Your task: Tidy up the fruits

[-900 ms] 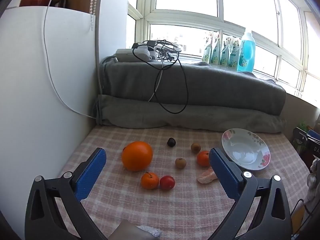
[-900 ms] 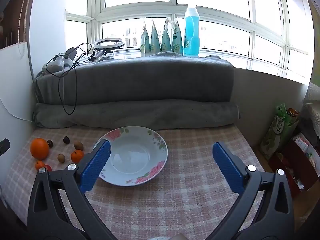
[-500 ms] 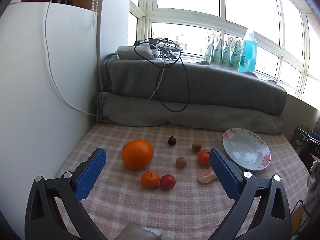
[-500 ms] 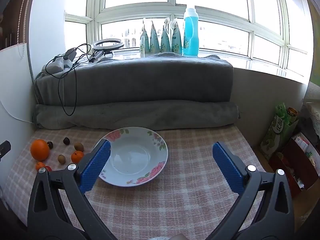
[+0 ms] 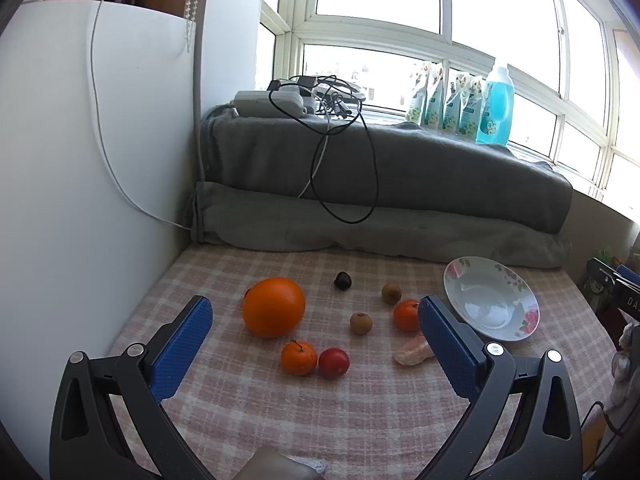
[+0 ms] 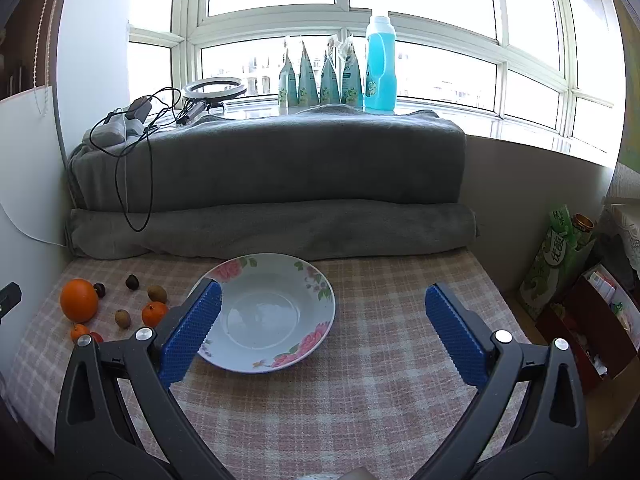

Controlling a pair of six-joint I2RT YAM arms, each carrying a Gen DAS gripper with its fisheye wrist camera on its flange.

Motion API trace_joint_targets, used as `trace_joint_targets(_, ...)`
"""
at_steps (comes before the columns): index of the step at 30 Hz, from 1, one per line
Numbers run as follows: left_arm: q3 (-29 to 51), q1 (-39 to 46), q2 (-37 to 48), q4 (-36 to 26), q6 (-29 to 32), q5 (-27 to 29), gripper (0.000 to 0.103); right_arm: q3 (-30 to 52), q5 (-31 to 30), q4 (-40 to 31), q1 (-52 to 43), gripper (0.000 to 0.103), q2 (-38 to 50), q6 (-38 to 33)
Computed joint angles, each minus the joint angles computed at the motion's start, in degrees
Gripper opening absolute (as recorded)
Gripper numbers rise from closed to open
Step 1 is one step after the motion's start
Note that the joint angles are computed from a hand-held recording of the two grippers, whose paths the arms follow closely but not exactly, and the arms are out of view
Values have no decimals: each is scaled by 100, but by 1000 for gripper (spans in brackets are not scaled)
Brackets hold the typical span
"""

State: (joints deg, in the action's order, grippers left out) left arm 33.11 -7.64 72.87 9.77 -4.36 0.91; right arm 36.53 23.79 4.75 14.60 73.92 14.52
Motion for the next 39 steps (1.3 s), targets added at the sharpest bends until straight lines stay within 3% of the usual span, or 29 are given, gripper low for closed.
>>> trace_joint_targets(39, -36, 3, 8, 47, -82, -5, 102, -19, 50, 89, 108, 103, 151, 44)
